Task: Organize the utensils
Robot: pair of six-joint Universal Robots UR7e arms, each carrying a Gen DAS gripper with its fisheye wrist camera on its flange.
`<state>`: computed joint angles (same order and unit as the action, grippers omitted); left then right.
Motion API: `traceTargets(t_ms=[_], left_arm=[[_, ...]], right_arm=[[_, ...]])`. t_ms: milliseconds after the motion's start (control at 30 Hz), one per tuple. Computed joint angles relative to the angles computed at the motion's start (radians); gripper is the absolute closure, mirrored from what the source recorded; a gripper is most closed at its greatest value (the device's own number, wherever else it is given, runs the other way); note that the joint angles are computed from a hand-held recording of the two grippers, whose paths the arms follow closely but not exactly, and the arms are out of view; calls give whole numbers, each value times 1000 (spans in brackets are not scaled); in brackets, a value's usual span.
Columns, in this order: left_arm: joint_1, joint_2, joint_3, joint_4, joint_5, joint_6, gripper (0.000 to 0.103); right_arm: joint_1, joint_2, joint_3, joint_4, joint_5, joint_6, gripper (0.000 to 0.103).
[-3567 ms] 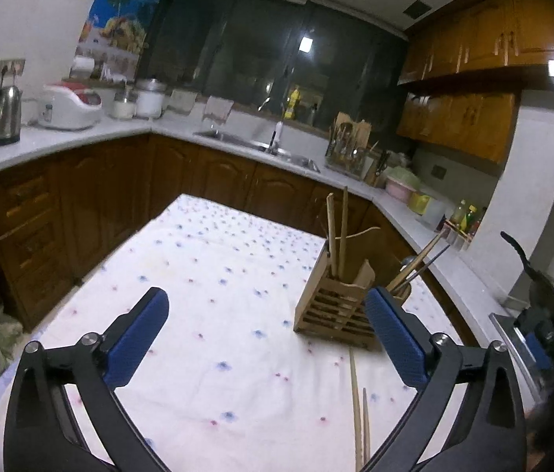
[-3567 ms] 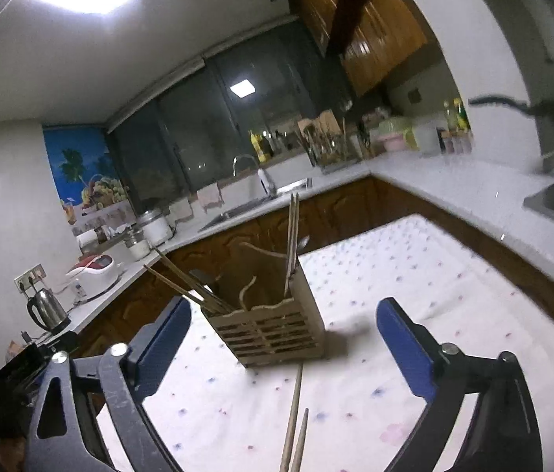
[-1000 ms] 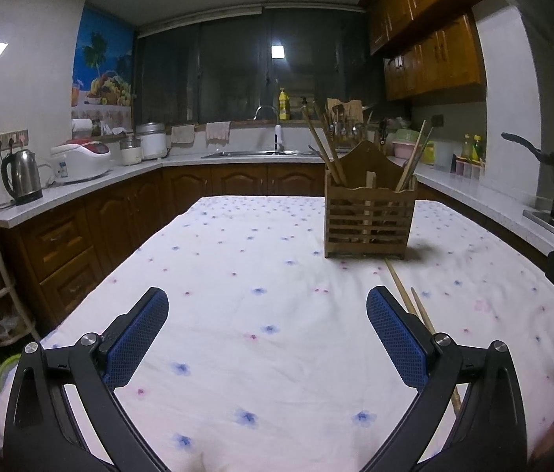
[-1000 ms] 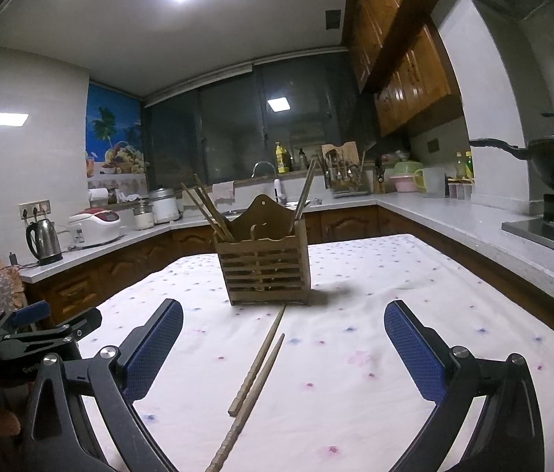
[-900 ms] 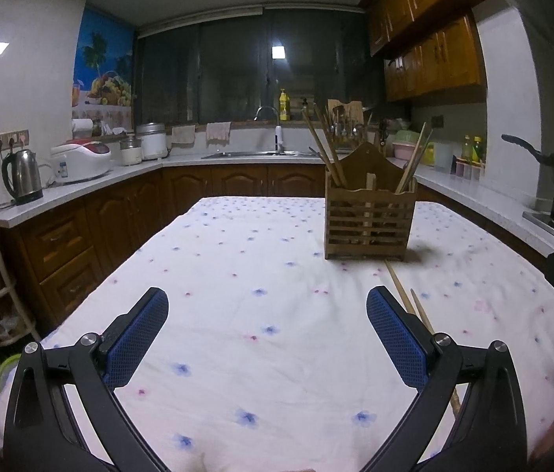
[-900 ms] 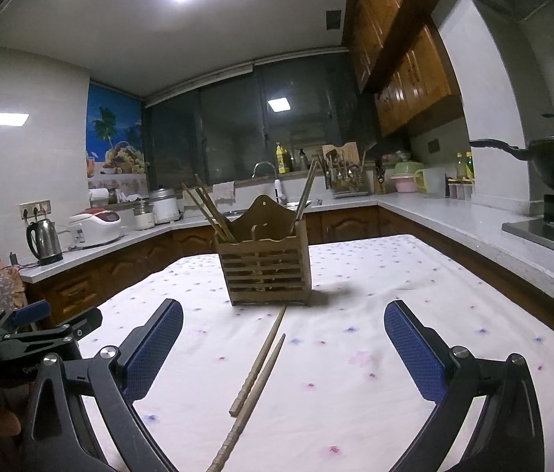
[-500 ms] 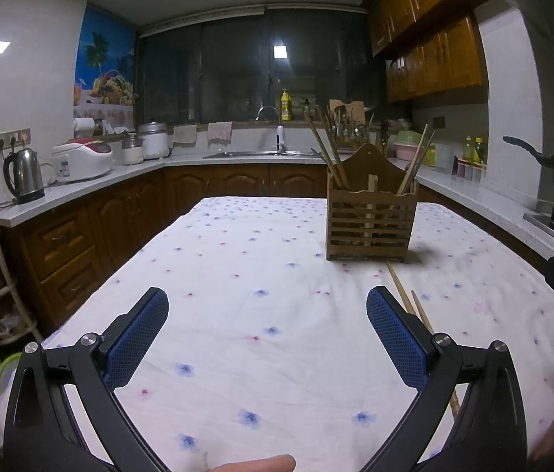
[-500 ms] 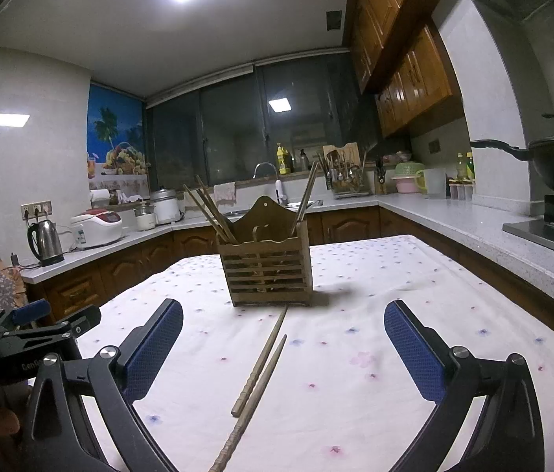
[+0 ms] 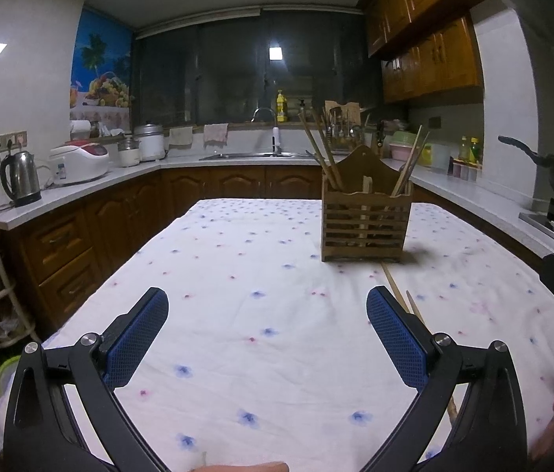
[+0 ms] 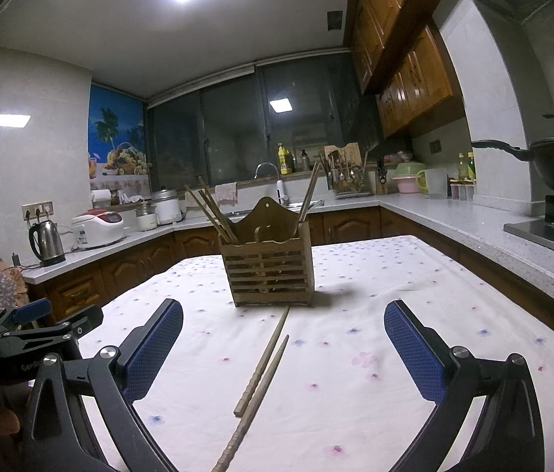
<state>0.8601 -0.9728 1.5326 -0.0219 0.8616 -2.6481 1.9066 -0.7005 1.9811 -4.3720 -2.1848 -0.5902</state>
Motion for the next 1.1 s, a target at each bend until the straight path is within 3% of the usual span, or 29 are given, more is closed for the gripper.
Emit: traceTargets(t_ms=[1100], left_arm=[[-8,-2,2,-2,-3,9,0]], right_arm=[[17,12,-31,26,5,3,0]])
